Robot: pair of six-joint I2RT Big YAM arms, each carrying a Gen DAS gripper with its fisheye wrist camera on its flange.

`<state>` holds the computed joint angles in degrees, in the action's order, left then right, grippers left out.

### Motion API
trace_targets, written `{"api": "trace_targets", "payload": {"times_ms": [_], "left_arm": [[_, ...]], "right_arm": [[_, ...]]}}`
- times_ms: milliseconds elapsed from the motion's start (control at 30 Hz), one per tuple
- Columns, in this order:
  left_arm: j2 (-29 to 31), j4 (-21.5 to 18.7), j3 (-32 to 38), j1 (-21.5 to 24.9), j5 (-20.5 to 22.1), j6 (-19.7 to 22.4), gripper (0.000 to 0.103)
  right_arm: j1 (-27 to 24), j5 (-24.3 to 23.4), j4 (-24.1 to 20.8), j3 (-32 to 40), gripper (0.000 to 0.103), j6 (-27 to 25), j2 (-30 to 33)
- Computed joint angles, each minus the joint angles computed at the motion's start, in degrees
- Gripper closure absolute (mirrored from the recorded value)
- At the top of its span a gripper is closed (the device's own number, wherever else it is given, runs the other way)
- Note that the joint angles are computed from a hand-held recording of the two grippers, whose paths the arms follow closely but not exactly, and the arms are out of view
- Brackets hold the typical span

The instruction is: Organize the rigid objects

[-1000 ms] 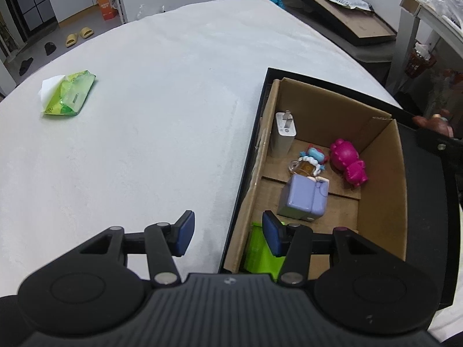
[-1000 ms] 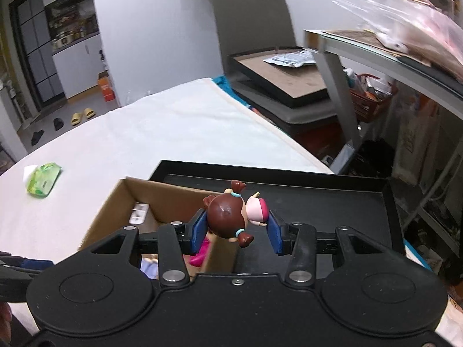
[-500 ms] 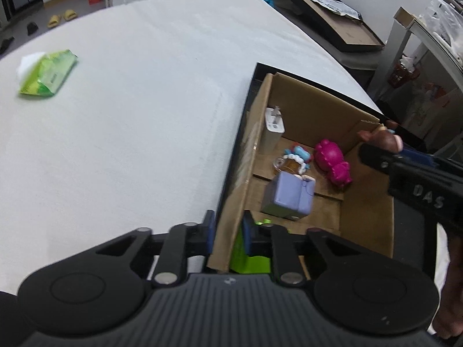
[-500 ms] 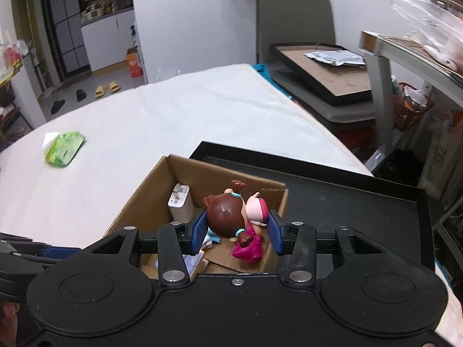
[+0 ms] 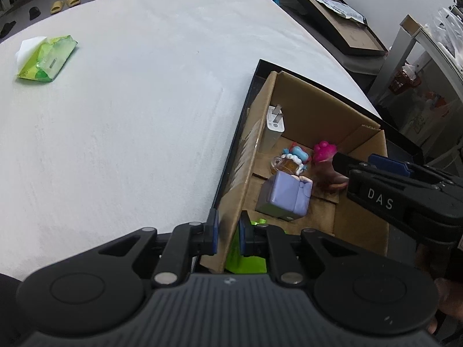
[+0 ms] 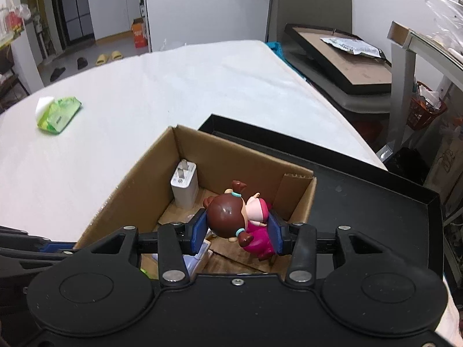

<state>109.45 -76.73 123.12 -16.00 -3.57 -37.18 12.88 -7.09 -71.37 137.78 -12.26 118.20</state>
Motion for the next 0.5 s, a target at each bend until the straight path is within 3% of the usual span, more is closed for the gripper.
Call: {"api": "trace_targets", "payload": {"times_ms": [233, 500], "left_arm": [[2.4, -5.4, 4.9, 0.2, 1.5, 1.3, 0.088], [1.3, -7.8, 6.4, -0.3, 0.5, 2.6, 0.084]], "right_arm": [[-1.0, -0.3, 0.7, -1.8, 0.055, 3.6, -1.6], [-2.7, -2.1, 1.0, -3.4, 0.055, 8.1, -4.4]]}}
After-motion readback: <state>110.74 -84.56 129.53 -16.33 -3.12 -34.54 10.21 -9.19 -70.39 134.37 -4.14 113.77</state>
